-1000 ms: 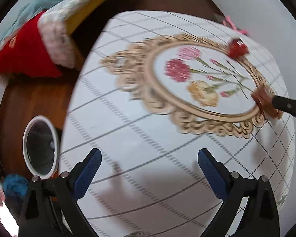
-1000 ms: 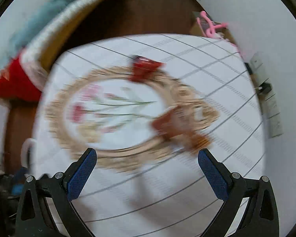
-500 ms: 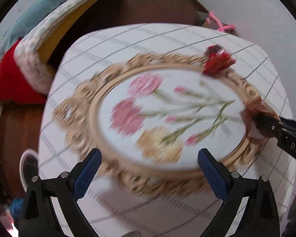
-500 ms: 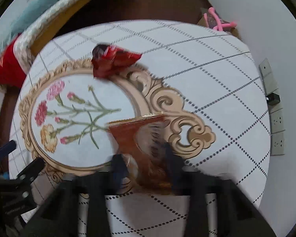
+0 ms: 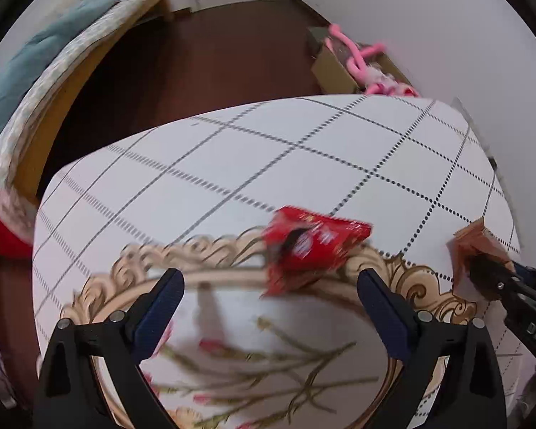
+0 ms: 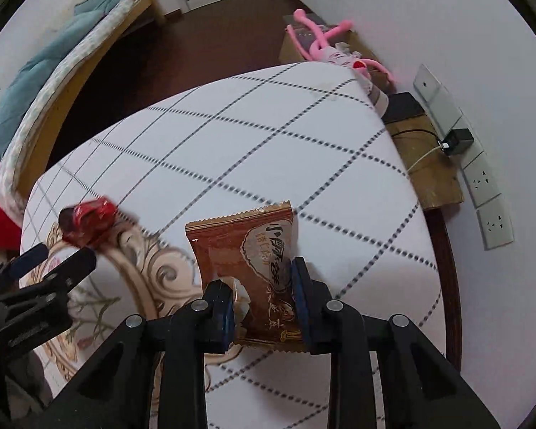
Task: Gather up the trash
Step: 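Grasp the red candy wrapper with the left tool while the right tool grasps the brown snack wrapper, then carry both wrappers over the bin and open both tools to drop them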
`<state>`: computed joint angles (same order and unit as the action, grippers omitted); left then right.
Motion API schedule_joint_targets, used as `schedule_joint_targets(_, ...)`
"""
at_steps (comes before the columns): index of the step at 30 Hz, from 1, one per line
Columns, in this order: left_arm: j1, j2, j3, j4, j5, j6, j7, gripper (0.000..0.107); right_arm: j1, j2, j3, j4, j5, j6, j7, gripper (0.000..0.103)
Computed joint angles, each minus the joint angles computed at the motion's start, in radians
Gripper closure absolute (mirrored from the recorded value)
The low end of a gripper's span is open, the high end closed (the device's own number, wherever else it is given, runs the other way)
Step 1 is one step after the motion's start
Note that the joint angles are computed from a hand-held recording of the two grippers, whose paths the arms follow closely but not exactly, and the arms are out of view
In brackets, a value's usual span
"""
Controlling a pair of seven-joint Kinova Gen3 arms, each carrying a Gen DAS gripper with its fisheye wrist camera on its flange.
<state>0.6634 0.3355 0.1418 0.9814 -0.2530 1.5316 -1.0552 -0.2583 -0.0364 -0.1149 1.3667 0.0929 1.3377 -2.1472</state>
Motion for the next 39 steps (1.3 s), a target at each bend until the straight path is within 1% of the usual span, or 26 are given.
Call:
schedule_joint_targets(1, 0.009, 0.011, 0.003, -0.01, -0.015, -0.003, -0.013, 0.014, 0.007, -0.003, 0.008, 0.002, -0.013, -0.005, 0.006, 0.074)
schedule_joint_targets(2, 0.013, 0.014, 0.0, -0.01, -0.028, -0.012, -0.023, 0.034, 0.008, -0.004, 0.008, 0.001, -0.014, -0.004, 0.005, 0.074)
schedule_joint_targets(3, 0.025, 0.014, -0.004, -0.004, -0.049, -0.019, -0.025, 0.062, 0.007, -0.005, 0.004, 0.0, -0.007, -0.002, 0.0, 0.074)
schedule_joint_targets(5, 0.037, 0.021, -0.007, -0.009, -0.068, -0.019, -0.035, 0.087, 0.005, -0.015, 0.0, 0.003, -0.004, 0.0, 0.002, 0.074)
schedule_joint_targets(6, 0.034, 0.01, -0.007, 0.005, -0.063, -0.034, -0.037, 0.093, 0.003, -0.02, -0.004, 0.003, 0.004, 0.003, 0.0, 0.074)
schedule_joint_targets(8, 0.036, -0.023, -0.006, 0.045, -0.069, -0.065, -0.029, 0.094, -0.002, -0.032, -0.013, 0.006, 0.016, 0.006, -0.002, 0.074)
schedule_joint_targets(11, 0.041, -0.085, 0.009, 0.105, -0.077, -0.084, -0.001, 0.098, -0.011, -0.058, -0.029, 0.009, 0.031, 0.011, -0.007, 0.074)
schedule_joint_targets(14, 0.06, -0.154, 0.035, 0.157, -0.119, -0.089, 0.059, 0.098, -0.021, -0.091, -0.051, 0.011, 0.037, 0.019, -0.011, 0.074)
schedule_joint_targets(17, 0.053, -0.222, 0.071, 0.192, -0.136, -0.082, 0.109, 0.098, -0.034, -0.13, -0.08, 0.012, 0.04, 0.029, -0.026, 0.074)
schedule_joint_targets(20, 0.043, -0.292, 0.112, 0.212, -0.167, -0.055, 0.152, 0.098, -0.048, -0.168, -0.124, 0.004, 0.043, 0.048, -0.049, 0.074)
schedule_joint_targets(24, 0.01, -0.39, 0.169, 0.217, -0.189, 0.006, 0.193, 0.098, -0.068, -0.208, -0.195, -0.027, 0.042, 0.076, -0.091, 0.075)
schedule_joint_targets(26, -0.019, -0.443, 0.188, 0.216, -0.185, 0.045, 0.196, 0.098, -0.079, -0.216, -0.249, -0.059, 0.057, 0.094, -0.123, 0.074)
schedule_joint_targets(27, -0.031, -0.474, 0.184, 0.222, -0.17, 0.057, 0.181, 0.098, -0.087, -0.218, -0.28, -0.079, 0.062, 0.1, -0.143, 0.075)
schedule_joint_targets(28, -0.044, -0.502, 0.188, 0.226, -0.167, 0.076, 0.168, 0.098, -0.092, -0.217, -0.303, -0.095, 0.069, 0.106, -0.159, 0.075)
schedule_joint_targets(29, -0.058, -0.533, 0.194, 0.229, -0.174, 0.104, 0.161, 0.098, -0.096, -0.212, -0.343, -0.119, 0.081, 0.113, -0.185, 0.075)
schedule_joint_targets(30, -0.067, -0.567, 0.18, 0.23, -0.165, 0.131, 0.15, 0.098, -0.115, -0.203, -0.378, -0.143, 0.099, 0.119, -0.213, 0.075)
schedule_joint_targets(31, -0.09, -0.599, 0.175, 0.229, -0.154, 0.158, 0.135, 0.098, -0.147, -0.192, -0.394, -0.163, 0.124, 0.124, -0.239, 0.075)
schedule_joint_targets(33, -0.123, -0.654, 0.157, 0.228, -0.153, 0.204, 0.11, 0.098, -0.24, -0.154, -0.434, -0.21, 0.191, 0.136, -0.312, 0.075)
schedule_joint_targets(34, -0.138, -0.677, 0.141, 0.22, -0.15, 0.233, 0.09, 0.098, -0.285, -0.126, -0.469, -0.242, 0.231, 0.138, -0.349, 0.075)
schedule_joint_targets(36, -0.17, -0.732, 0.089, 0.205, -0.152, 0.286, 0.046, 0.098, -0.368, -0.062, -0.534, -0.303, 0.313, 0.151, -0.404, 0.075)
schedule_joint_targets(37, -0.183, -0.761, 0.047, 0.194, -0.152, 0.315, 0.017, 0.098, -0.415, -0.027, -0.555, -0.333, 0.353, 0.155, -0.429, 0.075)
schedule_joint_targets(39, -0.209, -0.803, -0.016, 0.183, -0.16, 0.342, -0.028, 0.098, -0.507, 0.049, -0.597, -0.399, 0.434, 0.171, -0.465, 0.075)
